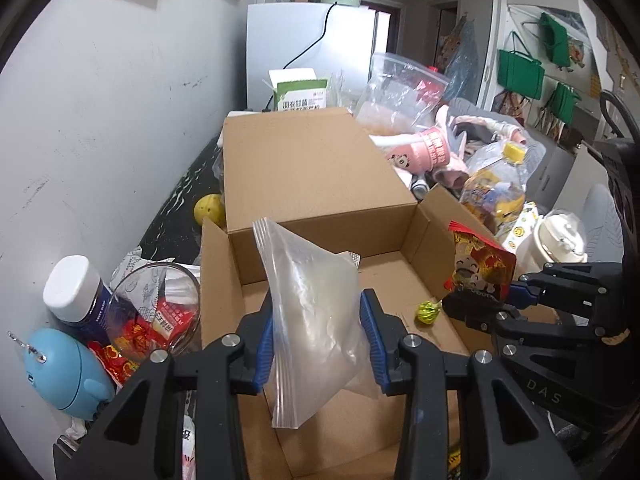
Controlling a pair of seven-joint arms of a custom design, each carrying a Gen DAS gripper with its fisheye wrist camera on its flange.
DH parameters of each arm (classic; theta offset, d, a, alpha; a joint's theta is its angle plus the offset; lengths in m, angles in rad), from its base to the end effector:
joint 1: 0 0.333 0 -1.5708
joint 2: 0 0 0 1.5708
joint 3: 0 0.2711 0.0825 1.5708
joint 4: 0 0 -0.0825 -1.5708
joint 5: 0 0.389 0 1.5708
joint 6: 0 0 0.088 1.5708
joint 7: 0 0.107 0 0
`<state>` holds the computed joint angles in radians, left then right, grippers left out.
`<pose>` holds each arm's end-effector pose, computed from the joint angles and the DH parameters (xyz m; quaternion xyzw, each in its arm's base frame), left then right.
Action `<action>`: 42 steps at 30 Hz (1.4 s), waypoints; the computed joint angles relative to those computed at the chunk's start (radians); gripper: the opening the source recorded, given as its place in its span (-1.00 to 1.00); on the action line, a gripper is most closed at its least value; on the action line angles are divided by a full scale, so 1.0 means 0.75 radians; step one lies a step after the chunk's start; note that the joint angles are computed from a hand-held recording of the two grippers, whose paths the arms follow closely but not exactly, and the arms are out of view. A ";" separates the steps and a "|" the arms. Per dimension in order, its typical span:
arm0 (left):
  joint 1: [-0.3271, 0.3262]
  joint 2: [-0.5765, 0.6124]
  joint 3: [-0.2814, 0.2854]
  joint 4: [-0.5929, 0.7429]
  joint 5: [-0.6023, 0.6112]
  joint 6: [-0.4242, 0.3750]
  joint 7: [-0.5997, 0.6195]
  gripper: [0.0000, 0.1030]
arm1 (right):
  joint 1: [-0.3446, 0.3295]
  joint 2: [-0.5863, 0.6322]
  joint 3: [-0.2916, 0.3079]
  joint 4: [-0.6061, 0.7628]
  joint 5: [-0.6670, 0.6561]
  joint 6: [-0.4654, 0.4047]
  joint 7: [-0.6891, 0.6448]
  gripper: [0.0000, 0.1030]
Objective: Organize snacks
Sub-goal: 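Carry both packets over the box and open both grippers to drop them, then withdraw both grippers from the box back toward the table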
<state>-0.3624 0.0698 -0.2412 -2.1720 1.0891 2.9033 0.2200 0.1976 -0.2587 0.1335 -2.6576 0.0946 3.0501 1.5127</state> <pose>0.4413 -0.3680 0.3668 -0.5698 0.7220 -0.3290 0.2141 0.4462 0.1441 0.3526 -0.7641 0.5606 -0.1911 0.2557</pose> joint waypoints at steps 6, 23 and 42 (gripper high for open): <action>-0.025 0.088 0.005 0.073 -0.071 -0.080 0.087 -0.25 | -0.033 0.108 0.004 0.077 -0.046 -0.027 0.049 -0.61; -0.058 0.079 -0.004 0.081 -0.223 -0.225 0.204 -0.19 | -0.218 0.040 0.133 0.117 -0.797 -0.218 0.782 0.57; -0.017 -0.220 -0.099 -0.079 -0.145 -0.253 0.076 0.44 | -0.072 -0.271 0.038 0.084 -0.483 -0.655 0.682 0.83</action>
<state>-0.3751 -0.0950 -0.3152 -2.2312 0.9803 2.7135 0.2768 0.1435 -0.4622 0.1617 -2.5948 -0.2674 2.5586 2.0243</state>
